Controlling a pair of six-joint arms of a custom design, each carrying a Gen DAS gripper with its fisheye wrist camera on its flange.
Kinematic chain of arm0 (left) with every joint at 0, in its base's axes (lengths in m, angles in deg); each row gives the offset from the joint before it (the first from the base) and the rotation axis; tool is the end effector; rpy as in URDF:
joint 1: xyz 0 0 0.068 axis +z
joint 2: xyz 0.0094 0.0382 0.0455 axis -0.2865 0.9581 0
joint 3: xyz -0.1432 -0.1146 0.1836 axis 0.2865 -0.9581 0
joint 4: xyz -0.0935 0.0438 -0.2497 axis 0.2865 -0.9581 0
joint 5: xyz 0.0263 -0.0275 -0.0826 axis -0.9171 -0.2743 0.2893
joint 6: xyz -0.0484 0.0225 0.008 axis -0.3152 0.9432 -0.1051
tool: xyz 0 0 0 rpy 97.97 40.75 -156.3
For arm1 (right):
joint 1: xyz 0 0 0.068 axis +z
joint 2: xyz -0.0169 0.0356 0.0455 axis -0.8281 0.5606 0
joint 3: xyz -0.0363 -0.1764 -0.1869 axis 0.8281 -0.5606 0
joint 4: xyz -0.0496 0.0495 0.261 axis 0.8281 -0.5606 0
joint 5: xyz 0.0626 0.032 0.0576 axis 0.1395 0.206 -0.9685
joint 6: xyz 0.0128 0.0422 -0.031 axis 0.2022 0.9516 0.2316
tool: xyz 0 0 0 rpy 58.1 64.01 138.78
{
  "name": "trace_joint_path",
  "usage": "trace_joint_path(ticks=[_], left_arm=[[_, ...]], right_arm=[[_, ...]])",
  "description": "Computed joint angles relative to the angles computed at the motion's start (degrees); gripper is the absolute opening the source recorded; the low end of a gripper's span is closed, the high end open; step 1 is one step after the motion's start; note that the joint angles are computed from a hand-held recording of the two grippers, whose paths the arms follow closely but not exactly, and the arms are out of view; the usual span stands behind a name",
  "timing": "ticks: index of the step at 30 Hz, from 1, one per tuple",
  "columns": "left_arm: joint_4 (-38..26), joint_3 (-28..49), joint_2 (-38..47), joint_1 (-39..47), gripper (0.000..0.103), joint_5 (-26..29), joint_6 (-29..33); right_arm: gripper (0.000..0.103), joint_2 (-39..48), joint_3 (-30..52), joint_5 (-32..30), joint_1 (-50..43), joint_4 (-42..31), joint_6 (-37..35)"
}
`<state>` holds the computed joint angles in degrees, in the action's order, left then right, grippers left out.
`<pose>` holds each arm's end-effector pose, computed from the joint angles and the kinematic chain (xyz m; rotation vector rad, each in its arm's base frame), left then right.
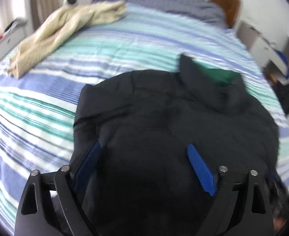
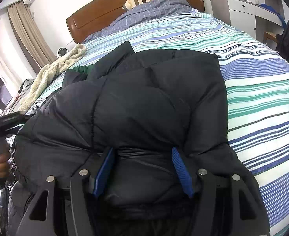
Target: Fold large clothes
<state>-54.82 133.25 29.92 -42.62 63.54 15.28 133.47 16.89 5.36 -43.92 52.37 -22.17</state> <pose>0.2583 -0.1121 0.2486 -0.4863 2.4484 -0.0329 0.2876 0.0712 0.1517 -0.2611 2.4381 0.4801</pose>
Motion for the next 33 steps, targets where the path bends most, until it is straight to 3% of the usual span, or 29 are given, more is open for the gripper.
trace_joint_path(ticks=[4,7,12,18,21,23,26,29,33], left_arm=[[0.4,-5.8,-1.2,-6.3,0.099,-4.6,0.6],[6.5,-10.3,-1.1,-5.4,0.102,-4.5,1.4],[8.5,-12.2,-2.0,-5.6,0.102,-5.1,1.0],[-1.5,-12.9,-11.8,-9.3,0.101,-4.5,-2.6],[-10.9,-13.8,-21.8,-16.9,0.101,-6.1,-7.0],[-19.7,-12.8,-25.8,-26.6,0.101,-9.6,-14.3],[-27.2,-11.2,-25.5,-41.2,0.101,-14.0,-26.2],[-29.6,-9.6,-20.7,-51.5,0.102,-15.8,-35.7],[-24.1,-10.5,-12.0,-52.2,0.102,-10.7,-35.9]], right_arm=[[0.062,-0.4,-0.3,0.2,0.1,0.2,0.2],[0.062,-0.5,-0.3,0.8,0.6,0.0,0.4],[0.062,-0.5,-0.4,2.2,1.5,0.4,0.7],[0.062,-2.3,0.5,6.0,3.5,-2.4,0.5],[0.062,-7.9,0.8,5.5,2.9,-9.0,1.6],[0.062,-16.5,-0.8,3.6,2.1,-15.2,1.0],[0.062,-27.7,-2.1,2.9,2.9,-26.3,-2.2],[0.062,-38.7,-4.1,2.3,5.0,-37.9,-3.8],[0.068,-46.9,-11.3,7.5,13.7,-44.1,1.2]])
